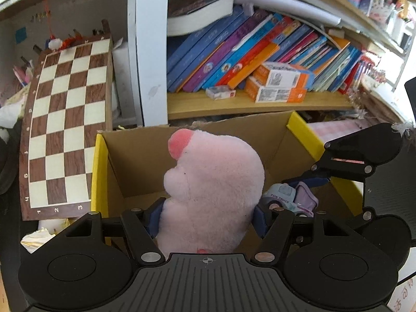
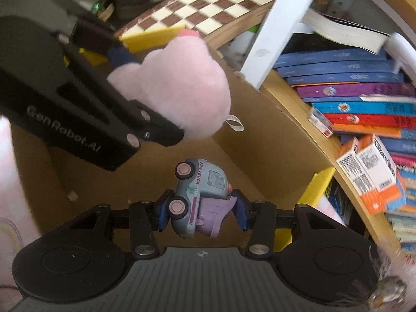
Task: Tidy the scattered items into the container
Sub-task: 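Lower the pig plush into the yellow box with the left tool while the right tool lowers the car in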
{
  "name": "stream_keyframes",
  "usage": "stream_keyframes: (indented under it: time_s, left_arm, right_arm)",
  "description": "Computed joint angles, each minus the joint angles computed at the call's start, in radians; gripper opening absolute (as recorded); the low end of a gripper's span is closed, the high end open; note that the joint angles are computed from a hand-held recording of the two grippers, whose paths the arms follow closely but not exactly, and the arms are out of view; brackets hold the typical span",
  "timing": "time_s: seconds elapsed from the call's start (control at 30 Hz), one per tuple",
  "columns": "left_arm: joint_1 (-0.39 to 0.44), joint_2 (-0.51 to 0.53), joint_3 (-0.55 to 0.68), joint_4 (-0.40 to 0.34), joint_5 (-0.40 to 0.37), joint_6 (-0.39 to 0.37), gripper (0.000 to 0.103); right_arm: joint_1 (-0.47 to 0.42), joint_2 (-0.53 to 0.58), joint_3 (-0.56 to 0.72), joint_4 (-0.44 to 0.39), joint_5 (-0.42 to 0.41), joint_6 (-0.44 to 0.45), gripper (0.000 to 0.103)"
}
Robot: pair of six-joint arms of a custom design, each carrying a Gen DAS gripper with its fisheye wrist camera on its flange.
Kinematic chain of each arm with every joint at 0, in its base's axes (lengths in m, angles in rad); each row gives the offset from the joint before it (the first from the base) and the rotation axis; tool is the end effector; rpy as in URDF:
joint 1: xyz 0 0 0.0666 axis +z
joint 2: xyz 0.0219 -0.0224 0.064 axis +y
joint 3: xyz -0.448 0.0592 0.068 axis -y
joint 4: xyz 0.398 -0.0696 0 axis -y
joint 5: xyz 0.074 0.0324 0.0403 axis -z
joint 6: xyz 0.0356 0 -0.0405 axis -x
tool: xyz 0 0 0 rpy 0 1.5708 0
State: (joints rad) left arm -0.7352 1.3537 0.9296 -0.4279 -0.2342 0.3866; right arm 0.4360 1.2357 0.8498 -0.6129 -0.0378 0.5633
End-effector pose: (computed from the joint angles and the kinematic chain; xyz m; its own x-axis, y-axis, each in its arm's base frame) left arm 0.3212 -0.2799 0.3371 -0.7203 0.1569 -0.6757 0.2888 0.9535 -0.0865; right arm 0.3320 0.1557 0.3340 -0.4092 -0.7793 -0.4746 -0.7795 0.5689 -0.2622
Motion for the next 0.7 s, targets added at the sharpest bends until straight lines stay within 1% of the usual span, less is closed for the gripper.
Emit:
stream_keyframes:
  time_s: [0.1,0.17,0.27,0.37,0.53,0.63,0.7]
  left_arm:
    - [0.004,0.02,0.02,-0.022,-0.005,-0.015,0.067]
    - [0.008,0.032,0.033,-0.035,0.01,-0.015,0.067]
    - [0.009,0.048,0.05,-0.054,0.021,-0.037,0.067]
    - [0.01,0.05,0.051,-0.058,0.027,-0.047,0.067]
    - [0.014,0.05,0.051,-0.062,0.026,-0.029,0.068]
    - [0.01,0.053,0.052,-0.065,0.026,-0.034,0.068]
    - [0.011,0.053,0.052,-0.067,0.028,-0.031,0.07]
  right_arm:
    - [-0.001,0.035,0.017,-0.018,0.014,0.043,0.046]
    - [-0.001,0.054,0.026,-0.029,0.021,0.063,0.046]
    - [-0.006,0.065,0.037,-0.038,0.011,0.091,0.046]
    - [-0.011,0.074,0.041,-0.028,0.021,0.105,0.046]
    - [-0.02,0.081,0.049,-0.03,0.011,0.115,0.046]
    - [-0.018,0.082,0.049,-0.031,0.011,0.126,0.046]
    - [-0.019,0.081,0.048,-0.032,0.009,0.124,0.046]
